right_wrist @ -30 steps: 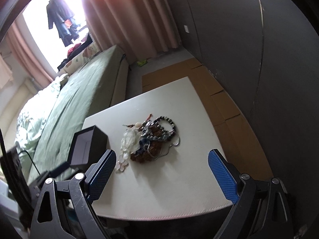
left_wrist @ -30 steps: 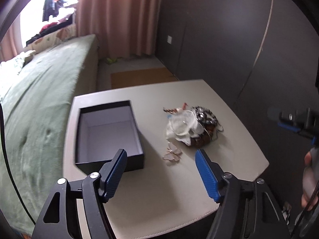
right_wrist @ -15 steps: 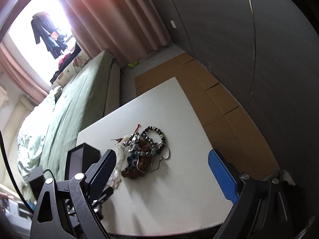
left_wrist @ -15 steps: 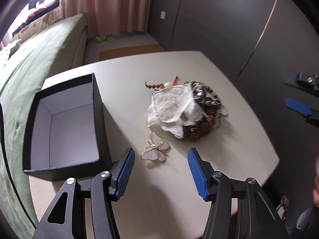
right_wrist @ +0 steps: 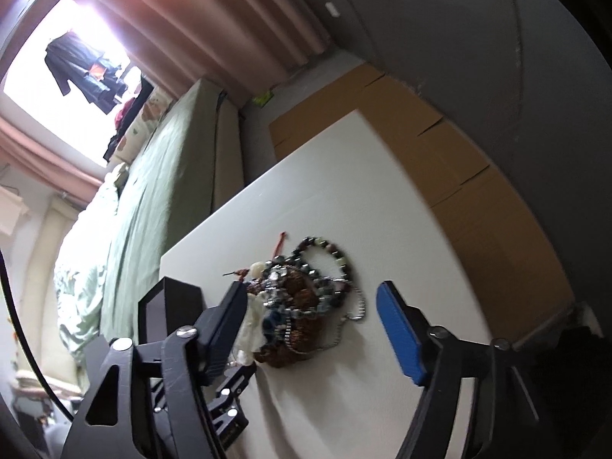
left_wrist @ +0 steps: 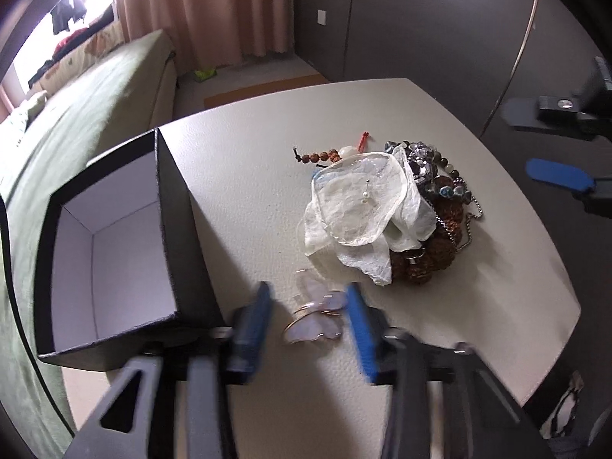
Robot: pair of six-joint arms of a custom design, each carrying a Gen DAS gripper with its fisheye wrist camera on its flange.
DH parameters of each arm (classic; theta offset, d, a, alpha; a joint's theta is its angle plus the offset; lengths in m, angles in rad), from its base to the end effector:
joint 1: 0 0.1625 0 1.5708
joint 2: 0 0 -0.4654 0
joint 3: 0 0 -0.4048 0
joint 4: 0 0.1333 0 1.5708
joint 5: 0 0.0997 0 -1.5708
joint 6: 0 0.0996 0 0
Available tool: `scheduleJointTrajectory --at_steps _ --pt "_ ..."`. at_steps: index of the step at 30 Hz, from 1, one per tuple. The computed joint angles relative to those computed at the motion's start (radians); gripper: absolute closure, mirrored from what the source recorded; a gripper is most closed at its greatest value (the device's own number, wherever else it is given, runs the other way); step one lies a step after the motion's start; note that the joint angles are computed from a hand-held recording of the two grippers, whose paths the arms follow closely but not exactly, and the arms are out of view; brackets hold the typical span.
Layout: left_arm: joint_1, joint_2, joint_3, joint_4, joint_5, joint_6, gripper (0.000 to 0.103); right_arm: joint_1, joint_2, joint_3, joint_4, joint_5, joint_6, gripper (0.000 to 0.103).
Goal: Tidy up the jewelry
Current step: 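Reach the left gripper to the butterfly brooch and close on it, then lift the butterfly brooch with the left gripper while the right gripper grasps a chain necklace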
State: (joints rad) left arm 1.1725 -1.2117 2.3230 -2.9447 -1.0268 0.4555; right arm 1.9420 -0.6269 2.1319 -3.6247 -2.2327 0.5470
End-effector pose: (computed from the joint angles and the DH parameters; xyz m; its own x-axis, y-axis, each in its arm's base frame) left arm -0.0086 -0.4971 0.1790 -0.5903 0.5784 -0.5631 0.7062 0.7079 -0.0133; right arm 0.2593 -0.4673 0.0166 -0.8881 0.4244 0.1764 0.1786 0.6724 -0.7183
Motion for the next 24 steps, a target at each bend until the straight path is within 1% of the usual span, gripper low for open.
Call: scheduleJointTrajectory --at_steps 2,6,10,14,17,19,21,23,24 --pt "0.015 -0.015 -0.016 0.044 -0.033 -0.021 0.076 -0.010 0.009 -0.016 0.017 0.021 -0.003 0.043" --pt "0.032 -0.036 -0.030 0.093 -0.066 -0.044 0.076 -0.019 0.031 -0.051 0.047 0.024 -0.011 0.053" --pt "0.036 -0.072 -0.029 0.101 -0.102 -0.052 0.076 -0.021 0.051 -0.078 0.048 0.018 -0.032 0.055" --pt "0.048 -0.116 -0.032 0.118 -0.139 -0.071 0.076 -0.028 0.066 -0.099 0.037 0.029 -0.058 0.056" --pt "0.052 -0.146 -0.028 0.118 -0.163 -0.073 0.076 -0.025 0.081 -0.129 0.064 0.006 -0.078 0.059" --pt "0.053 -0.161 -0.029 0.122 -0.174 -0.076 0.076 -0.023 0.090 -0.149 0.097 -0.013 -0.087 0.066" --pt "0.056 -0.179 -0.032 0.132 -0.191 -0.087 0.076 -0.023 0.097 -0.165 0.140 -0.035 -0.075 0.076" --pt "0.052 -0.196 -0.035 0.128 -0.202 -0.095 0.076 -0.021 0.102 -0.170 0.137 -0.049 -0.080 0.078" --pt "0.047 -0.200 -0.037 0.122 -0.196 -0.092 0.076 -0.019 0.098 -0.169 0.144 -0.050 -0.075 0.082"
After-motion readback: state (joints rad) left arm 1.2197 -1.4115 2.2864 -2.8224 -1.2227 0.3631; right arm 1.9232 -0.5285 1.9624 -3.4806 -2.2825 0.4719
